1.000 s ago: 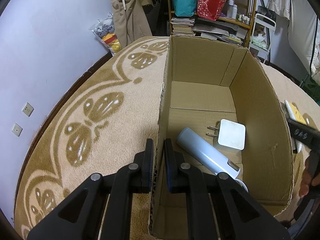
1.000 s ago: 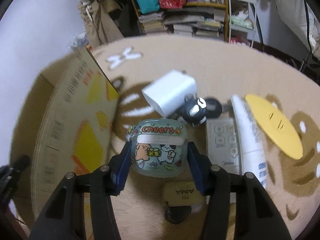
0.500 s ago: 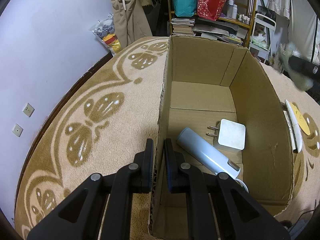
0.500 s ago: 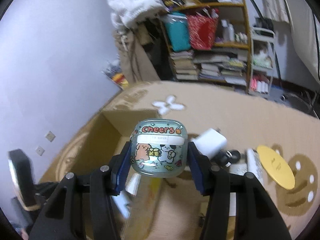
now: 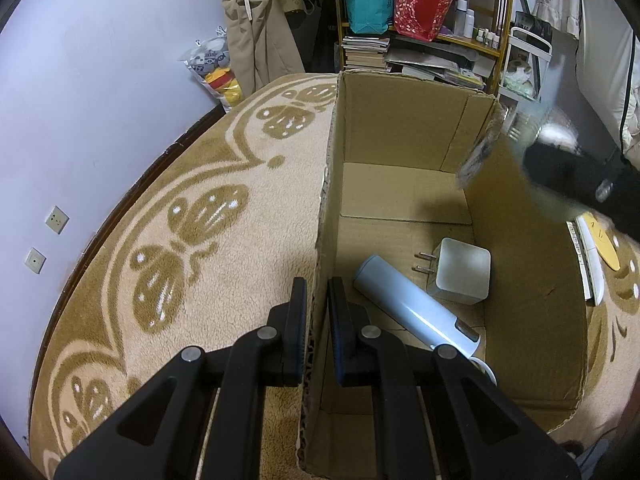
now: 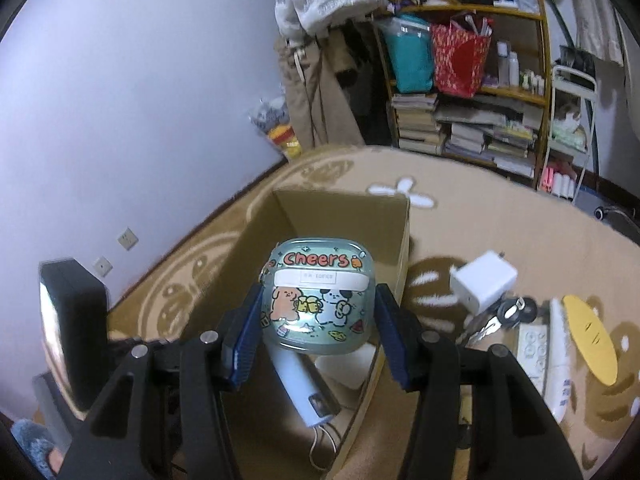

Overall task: Organize rigid objects
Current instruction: 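Carry the 'Cheers' case into the box and open the right gripper, then move the right gripper back toward the remaining items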

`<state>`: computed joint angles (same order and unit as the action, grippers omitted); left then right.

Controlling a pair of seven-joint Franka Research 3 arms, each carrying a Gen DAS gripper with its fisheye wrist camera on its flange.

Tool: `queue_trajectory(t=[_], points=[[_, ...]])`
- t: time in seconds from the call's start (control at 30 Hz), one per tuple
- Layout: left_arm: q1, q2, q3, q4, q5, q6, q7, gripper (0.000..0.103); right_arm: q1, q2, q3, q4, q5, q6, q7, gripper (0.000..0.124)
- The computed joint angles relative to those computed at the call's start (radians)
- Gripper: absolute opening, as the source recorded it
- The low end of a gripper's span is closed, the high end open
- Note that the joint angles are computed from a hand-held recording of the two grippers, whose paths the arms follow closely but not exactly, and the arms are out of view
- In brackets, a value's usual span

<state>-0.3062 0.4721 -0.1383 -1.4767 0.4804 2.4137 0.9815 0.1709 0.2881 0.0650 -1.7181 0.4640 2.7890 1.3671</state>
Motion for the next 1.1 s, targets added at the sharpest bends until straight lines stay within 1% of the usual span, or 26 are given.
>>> queue_trajectory(t=[0.07, 0.17, 0.27, 0.6, 0.77, 0.87, 0.97, 1.03, 1.1], points=[[0.002, 0.0, -0.002, -0.001, -0.004, 0.004, 0.004, 0.011, 0.005, 0.007, -0.01, -0.001, -0.018, -0.02, 0.017, 0.058], [-0.003, -0.003, 0.002, -0.002, 0.005, 0.001, 0.0, 0.011, 0.003, 0.007, -0.004, -0.014, -0.019, -0.005, -0.001, 0.058], [0.0, -0.003, 0.0, 0.0, 0.0, 0.001, 0.001, 0.011, 0.014, 0.006, -0.013, -0.014, -0.042, -0.002, 0.017, 0.058], [0.001, -0.005, 0.0, -0.004, -0.001, 0.003, 0.001, 0.011, 0.024, 0.018, -0.018, 0.001, -0.076, -0.016, 0.048, 0.058], [0.001, -0.005, 0.001, -0.003, 0.001, 0.002, 0.003, 0.011, 0.016, 0.017, -0.011, -0.001, -0.065, -0.014, 0.044, 0.058], [0.003, -0.005, -0.002, -0.005, -0.003, 0.005, 0.005, 0.01, 0.007, 0.013, 0.001, -0.006, -0.035, 0.004, 0.024, 0.059], [0.003, -0.005, 0.0, -0.006, -0.002, 0.006, 0.006, 0.01, 0.014, 0.005, -0.009, -0.01, -0.046, 0.015, 0.038, 0.064], [0.003, -0.006, 0.0, -0.009, -0.002, 0.008, 0.005, 0.01, 0.018, -0.004, -0.017, -0.019, -0.053, 0.026, 0.057, 0.075], [0.004, -0.007, 0.0, -0.011, -0.003, 0.01, 0.004, 0.01, 0.016, -0.016, -0.019, -0.029, -0.054, 0.033, 0.065, 0.079]])
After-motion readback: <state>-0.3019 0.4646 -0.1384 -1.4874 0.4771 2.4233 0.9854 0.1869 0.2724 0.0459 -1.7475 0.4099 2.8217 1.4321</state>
